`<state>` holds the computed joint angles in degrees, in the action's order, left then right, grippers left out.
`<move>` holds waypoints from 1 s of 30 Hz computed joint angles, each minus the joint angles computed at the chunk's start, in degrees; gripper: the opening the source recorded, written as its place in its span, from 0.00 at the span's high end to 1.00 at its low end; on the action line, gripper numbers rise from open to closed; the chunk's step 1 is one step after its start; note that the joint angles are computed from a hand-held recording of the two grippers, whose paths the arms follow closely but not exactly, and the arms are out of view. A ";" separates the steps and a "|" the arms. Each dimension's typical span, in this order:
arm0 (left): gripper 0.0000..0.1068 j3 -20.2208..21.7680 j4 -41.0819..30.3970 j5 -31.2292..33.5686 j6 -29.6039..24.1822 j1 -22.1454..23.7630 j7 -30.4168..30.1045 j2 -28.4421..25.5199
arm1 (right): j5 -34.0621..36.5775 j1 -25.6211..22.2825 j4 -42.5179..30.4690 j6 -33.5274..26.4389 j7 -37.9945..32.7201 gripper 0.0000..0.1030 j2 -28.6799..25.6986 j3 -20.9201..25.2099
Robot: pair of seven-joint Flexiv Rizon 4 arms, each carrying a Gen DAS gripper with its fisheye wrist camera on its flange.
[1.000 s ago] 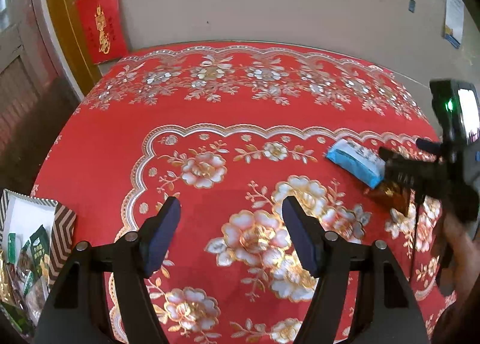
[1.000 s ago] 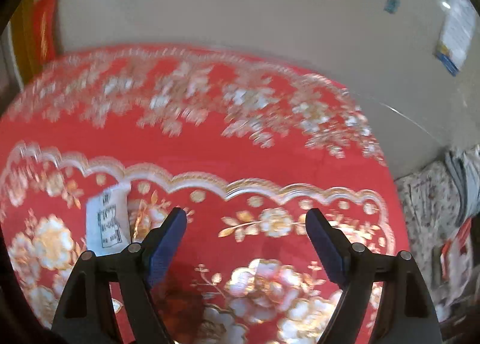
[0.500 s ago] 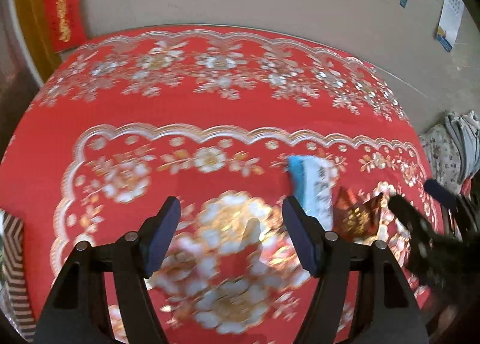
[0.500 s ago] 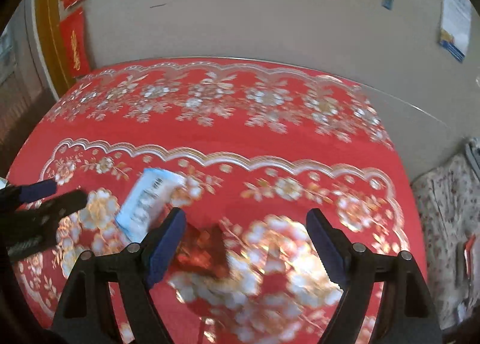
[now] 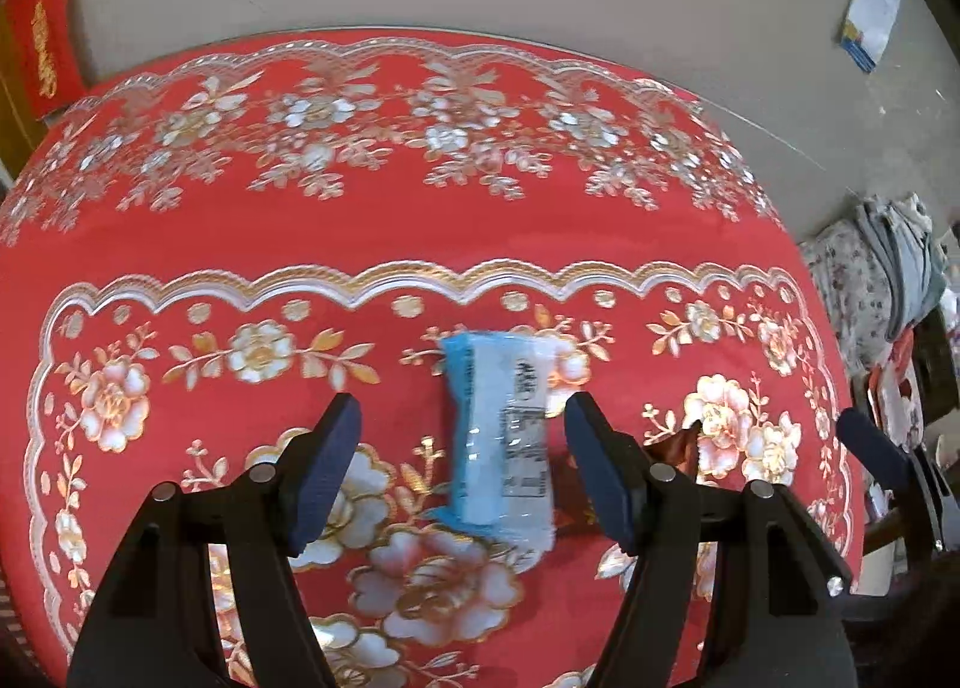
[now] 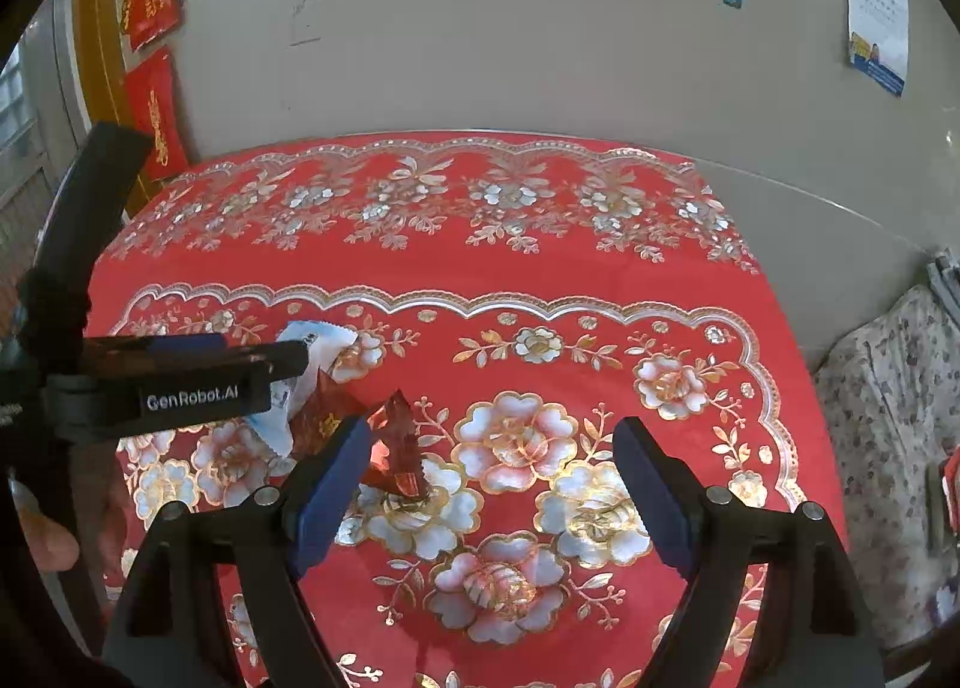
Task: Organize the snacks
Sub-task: 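Grasp the blue-white packet with the left tool while the right tool grasps a red candy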
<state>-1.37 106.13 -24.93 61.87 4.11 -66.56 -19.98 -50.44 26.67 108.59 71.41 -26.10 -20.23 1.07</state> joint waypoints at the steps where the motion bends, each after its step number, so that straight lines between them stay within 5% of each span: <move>1: 0.34 0.53 -0.50 1.54 -0.38 -0.56 -0.58 -0.30 | 0.19 -0.09 0.09 0.22 -0.02 0.18 -0.03 0.11; 5: 0.35 1.34 -1.68 4.93 -1.68 -1.25 -2.27 -1.50 | 1.56 -0.53 -0.33 1.58 -2.49 0.18 -0.76 0.73; 7: 0.43 2.30 -1.86 6.93 -0.45 -1.80 -3.68 -1.72 | 2.68 -0.60 -0.82 1.62 -5.52 0.18 -1.23 1.32; 9: 0.67 1.84 -1.81 6.74 -0.49 -1.00 -2.72 -1.63 | 4.25 -1.09 -1.35 3.06 -10.85 0.18 -1.99 2.47; 11: 0.75 2.19 -2.10 7.75 -1.15 -0.53 -2.05 -1.61 | 6.31 -1.43 -2.58 3.34 -18.16 0.18 -3.14 3.96; 18: 0.75 2.34 -0.29 6.81 -1.89 1.28 0.64 -0.06 | 13.76 -0.41 -8.50 -1.24 -40.51 0.18 -7.60 7.13; 25: 0.75 2.35 1.37 5.46 -0.94 1.99 2.34 0.85 | 21.16 0.23 -14.38 -8.39 -54.90 0.19 -10.49 8.47; 29: 0.74 3.18 1.27 7.34 0.02 1.04 0.86 0.71 | 25.91 0.63 -16.71 -11.48 -57.88 0.28 -11.61 8.86; 30: 0.74 3.26 1.26 7.74 0.23 0.94 0.63 0.69 | 27.82 0.27 -17.30 -12.07 -58.55 0.37 -11.74 9.60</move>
